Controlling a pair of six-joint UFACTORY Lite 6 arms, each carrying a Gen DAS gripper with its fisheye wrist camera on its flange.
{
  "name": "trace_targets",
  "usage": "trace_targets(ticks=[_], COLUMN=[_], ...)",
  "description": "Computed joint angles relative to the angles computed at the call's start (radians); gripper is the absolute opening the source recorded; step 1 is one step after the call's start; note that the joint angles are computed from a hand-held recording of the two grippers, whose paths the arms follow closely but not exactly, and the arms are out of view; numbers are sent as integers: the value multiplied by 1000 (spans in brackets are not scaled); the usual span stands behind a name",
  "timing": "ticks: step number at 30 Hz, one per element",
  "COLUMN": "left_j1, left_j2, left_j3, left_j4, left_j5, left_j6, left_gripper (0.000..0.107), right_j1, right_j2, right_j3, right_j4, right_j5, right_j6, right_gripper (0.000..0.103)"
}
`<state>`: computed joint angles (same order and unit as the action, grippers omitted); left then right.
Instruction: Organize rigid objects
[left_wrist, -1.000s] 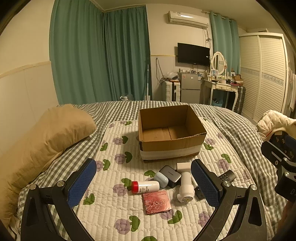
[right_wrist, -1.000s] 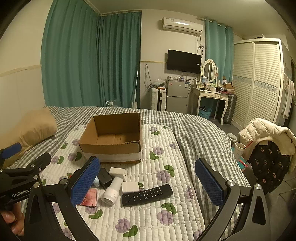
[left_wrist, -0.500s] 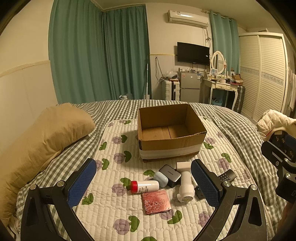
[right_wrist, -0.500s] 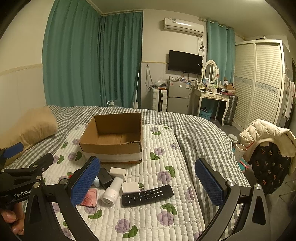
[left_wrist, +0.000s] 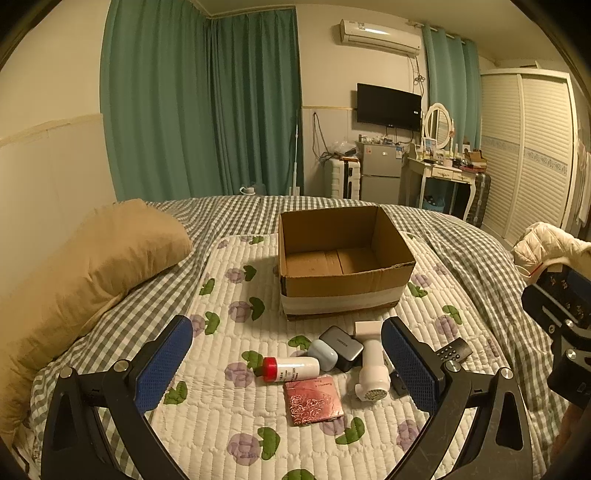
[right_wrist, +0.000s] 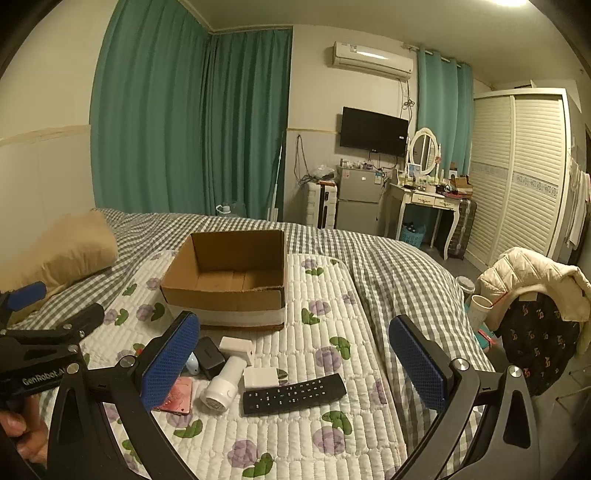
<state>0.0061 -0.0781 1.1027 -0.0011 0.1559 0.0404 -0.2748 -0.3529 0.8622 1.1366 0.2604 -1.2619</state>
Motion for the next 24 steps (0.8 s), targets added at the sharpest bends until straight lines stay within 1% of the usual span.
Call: trace_targets(ticks=[2, 3, 4, 6, 8, 12, 14, 17, 18, 19, 22, 24], left_j1=[5, 14, 24, 40, 58, 63, 59, 51, 48, 42, 35, 29], left_j2=[22, 43, 65, 109, 155, 230, 269, 330, 351, 382, 440, 478], left_j3=[20, 34, 51, 80, 101, 96, 87, 87, 85, 87, 85, 91], left_j4=[-44, -119, -170, -213, -270, -269, -243, -230, -222, -234, -371, -417], left_j5=[12, 24, 33, 42, 41, 8, -8, -7, -9, -8, -11, -18], left_j6=[42, 115, 164, 196, 247, 274, 263, 258, 253, 271, 406, 445], left_gripper=[103, 103, 103, 103, 103, 103, 103, 103, 103, 103, 103, 103], right_j1=[-9, -12, -18, -18, -25, -33, -31, -24, -25, -23, -12, -8], right_j2=[21, 31, 44, 67, 85, 145, 189, 249, 267, 294, 380, 450], right_j3=[3, 3, 3, 4, -8, -21, -17, -17, -18, -12, 12, 42], right_j4=[27, 49, 90, 159, 271, 511, 603, 743, 765, 786, 884, 908], right_j5=[1, -3, -8, -29, -45, -52, -59, -54, -47, -45, -63, -90], right_j6=[-31, -56, -103, -181, -310, -593, -707, -879, -913, -944, -1048, -1069], right_gripper=[103, 103, 103, 103, 103, 103, 103, 103, 103, 103, 103, 103])
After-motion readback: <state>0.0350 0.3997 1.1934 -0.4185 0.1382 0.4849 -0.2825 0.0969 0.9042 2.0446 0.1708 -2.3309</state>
